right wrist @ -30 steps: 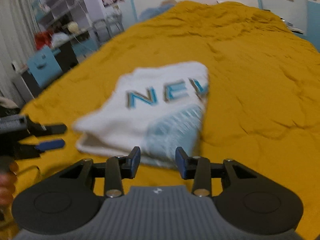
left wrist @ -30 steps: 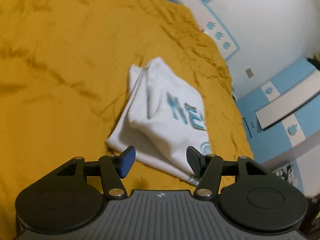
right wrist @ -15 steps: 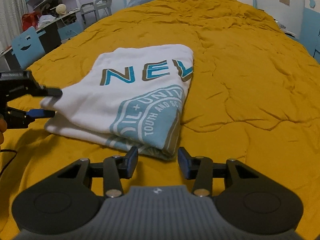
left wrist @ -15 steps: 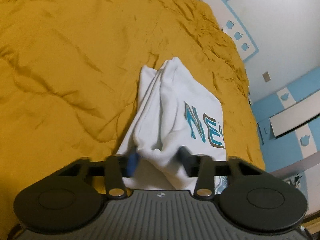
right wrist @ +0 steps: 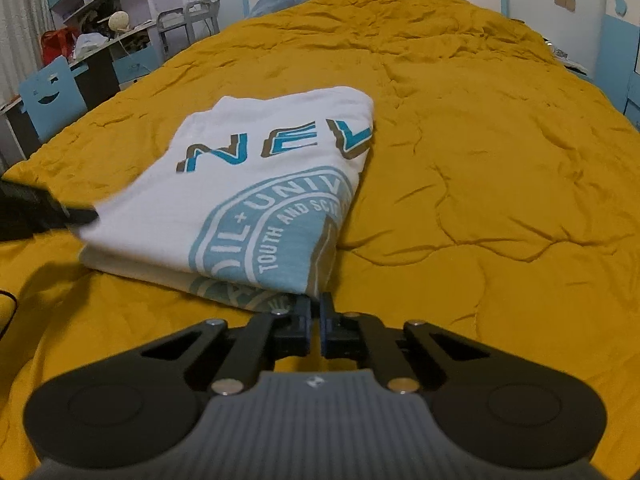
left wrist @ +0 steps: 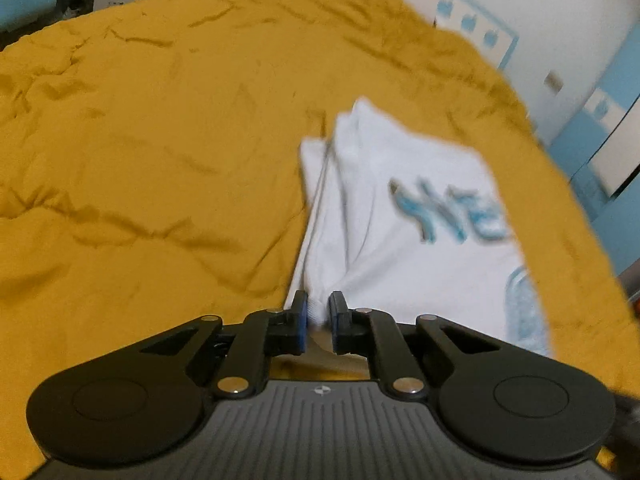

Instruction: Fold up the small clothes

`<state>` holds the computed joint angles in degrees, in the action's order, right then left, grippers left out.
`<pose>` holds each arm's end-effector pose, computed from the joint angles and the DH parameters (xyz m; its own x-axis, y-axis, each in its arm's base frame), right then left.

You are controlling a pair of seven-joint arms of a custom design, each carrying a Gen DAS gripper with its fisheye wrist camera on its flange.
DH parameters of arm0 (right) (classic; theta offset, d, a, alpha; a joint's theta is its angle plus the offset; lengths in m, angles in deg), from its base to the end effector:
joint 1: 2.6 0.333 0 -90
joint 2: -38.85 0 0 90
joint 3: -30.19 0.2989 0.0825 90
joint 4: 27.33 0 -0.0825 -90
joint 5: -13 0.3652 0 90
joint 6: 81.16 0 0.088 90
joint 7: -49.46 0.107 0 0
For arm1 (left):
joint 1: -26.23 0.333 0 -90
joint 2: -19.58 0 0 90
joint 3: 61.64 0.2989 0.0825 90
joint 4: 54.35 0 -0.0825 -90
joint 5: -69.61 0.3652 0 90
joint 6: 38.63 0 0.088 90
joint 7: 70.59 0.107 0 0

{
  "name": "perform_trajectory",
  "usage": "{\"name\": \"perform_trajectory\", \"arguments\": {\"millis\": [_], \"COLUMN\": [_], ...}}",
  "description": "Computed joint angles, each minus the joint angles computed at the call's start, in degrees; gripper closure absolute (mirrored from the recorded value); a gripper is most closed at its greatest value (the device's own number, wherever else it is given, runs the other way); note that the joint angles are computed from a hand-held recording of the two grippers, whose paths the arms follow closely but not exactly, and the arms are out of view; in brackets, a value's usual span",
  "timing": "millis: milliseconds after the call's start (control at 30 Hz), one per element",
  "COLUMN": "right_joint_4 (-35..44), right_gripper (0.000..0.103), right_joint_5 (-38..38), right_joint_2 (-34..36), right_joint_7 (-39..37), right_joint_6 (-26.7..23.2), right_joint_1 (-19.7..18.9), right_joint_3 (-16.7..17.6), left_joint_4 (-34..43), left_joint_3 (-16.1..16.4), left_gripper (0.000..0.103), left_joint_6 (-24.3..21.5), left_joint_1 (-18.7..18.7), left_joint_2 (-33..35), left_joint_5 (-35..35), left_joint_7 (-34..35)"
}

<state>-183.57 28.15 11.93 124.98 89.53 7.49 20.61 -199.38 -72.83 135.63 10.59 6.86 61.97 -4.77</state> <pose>0.4095 -0.0155 0.4413 0.0482 -0.9925 -0.1124 -0.7520 0.0380 -0.6581 0.4295 -0.2081 0.4350 -0.0420 -0.9456 0.3226 -0.7958 -0.1636 -0.5830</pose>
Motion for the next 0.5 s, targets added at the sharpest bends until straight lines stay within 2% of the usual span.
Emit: {"name": "perform_trajectory", "arguments": {"millis": [67, 167, 233, 300, 400, 500], "right_joint_4": [-0.9, -2.7, -2.2, -1.0, -0.7, -0.5], "right_gripper": [0.103, 0.103, 0.103, 0.103, 0.103, 0.103], "right_joint_5": [-0.3, -2.7, -5.1, -6.5, -5.9, -6.1], "right_joint_2": [-1.1, -3.5, -2.8, -0.4, 2.4, 2.7], "right_joint_7": [0.3, -0.2, 0.5, 2.1, 1.6, 1.8], "right_joint_6": [0.7, 3.5, 2.4, -0.6, -1.3, -1.6], "right_joint_1": [-0.3, -1.1, -3.0, -4.7, -3.5, -3.8], "right_joint_3": [0.8, 2.4, 4.1, 5.0, 2.9, 3.2], "left_joint_4": [-0.5, -0.4, 0.3, 1.9, 2.0, 2.6], "left_joint_3": [-2.7, -2.5, -2.5, -2.2, -5.3, -5.5], "left_gripper": [0.091, 0.091, 0.090, 0.090, 0.088, 0.087], "left_joint_6": [-0.6, -1.5, -3.5, -5.5, -5.6, -7.9], "left_joint_1": [2.8, 2.9, 2.9, 2.8, 6.1, 6.1], "left_joint_2": [-0.9, -2.2, -2.1, -0.2, 1.1, 0.7], "left_joint_5": [3.7, 5.4, 6.2, 6.7, 13.8, 16.4], "left_joint_7": [-2.9, -3.7, -3.7, -3.5, -8.0, -10.8]}}
